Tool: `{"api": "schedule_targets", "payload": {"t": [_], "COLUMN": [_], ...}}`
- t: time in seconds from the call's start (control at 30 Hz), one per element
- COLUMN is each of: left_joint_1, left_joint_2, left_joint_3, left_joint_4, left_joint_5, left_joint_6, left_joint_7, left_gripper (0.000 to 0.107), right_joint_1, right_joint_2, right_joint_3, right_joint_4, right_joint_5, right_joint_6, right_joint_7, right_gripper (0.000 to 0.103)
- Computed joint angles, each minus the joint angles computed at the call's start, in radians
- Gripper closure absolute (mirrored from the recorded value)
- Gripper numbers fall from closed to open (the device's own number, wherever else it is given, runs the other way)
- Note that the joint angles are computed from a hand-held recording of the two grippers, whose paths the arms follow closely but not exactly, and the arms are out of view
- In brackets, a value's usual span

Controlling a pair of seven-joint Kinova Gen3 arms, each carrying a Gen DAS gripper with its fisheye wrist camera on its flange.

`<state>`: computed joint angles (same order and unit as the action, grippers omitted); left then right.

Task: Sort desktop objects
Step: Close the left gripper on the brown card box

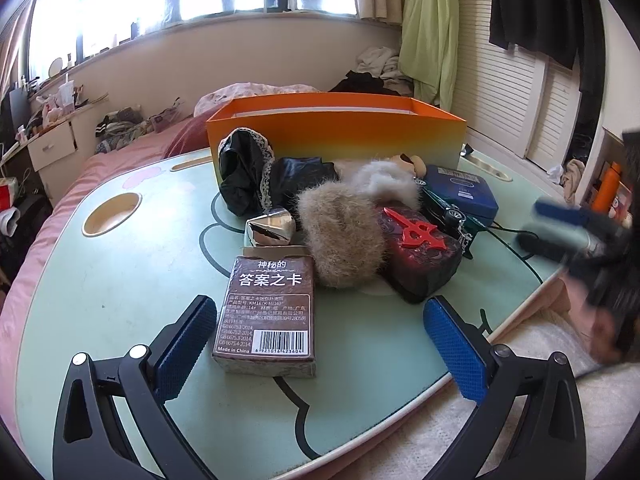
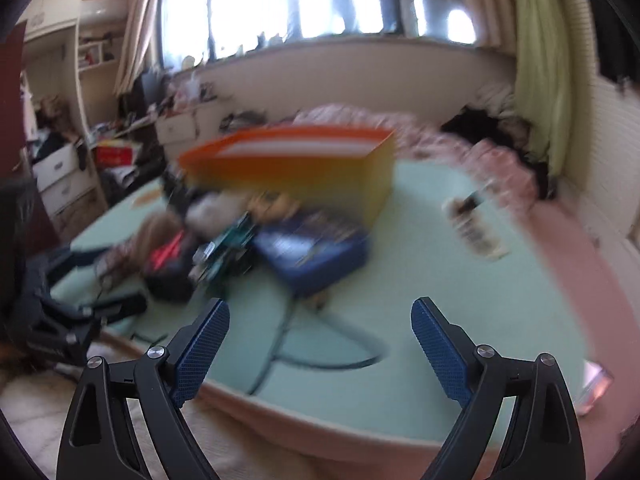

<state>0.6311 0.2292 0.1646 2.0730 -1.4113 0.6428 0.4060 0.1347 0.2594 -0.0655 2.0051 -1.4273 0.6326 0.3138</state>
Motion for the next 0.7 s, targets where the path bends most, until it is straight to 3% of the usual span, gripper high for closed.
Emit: {"api": "schedule_targets", "payload": {"t": [0.1,0.33,0.7], "left_joint_1": [0.000,0.000,-0.002], "left_joint_2": [0.001,0.003,0.003], "left_joint_3": [0.000,-0.001,-0.003], "left_joint_4": [-0.001,-0.003,-0.004], "left_joint_5": [0.000,-0.004,-0.006], "left_joint_6": [0.000,-0.002,-0.007], "left_joint_7": [-0.004,-0.004,-0.008], "left_gripper": [0.005,0.005,0.005], "right_joint_1": [-0.029,-0.027,-0.051], "right_joint_2": [-0.001,0.031,0.028], "right_joint_3": [-0.022,-0.017,0.009], "right_joint_4": [0.008,0.008,0.015], "right_joint_5": [-0.011,-0.102,-0.159], "right_joint_6": [-0.068,-0.050,-0.042], "right_joint_7": [0.050,0.151,0.190], "right_gripper": [0.000,0.000,0.000]}}
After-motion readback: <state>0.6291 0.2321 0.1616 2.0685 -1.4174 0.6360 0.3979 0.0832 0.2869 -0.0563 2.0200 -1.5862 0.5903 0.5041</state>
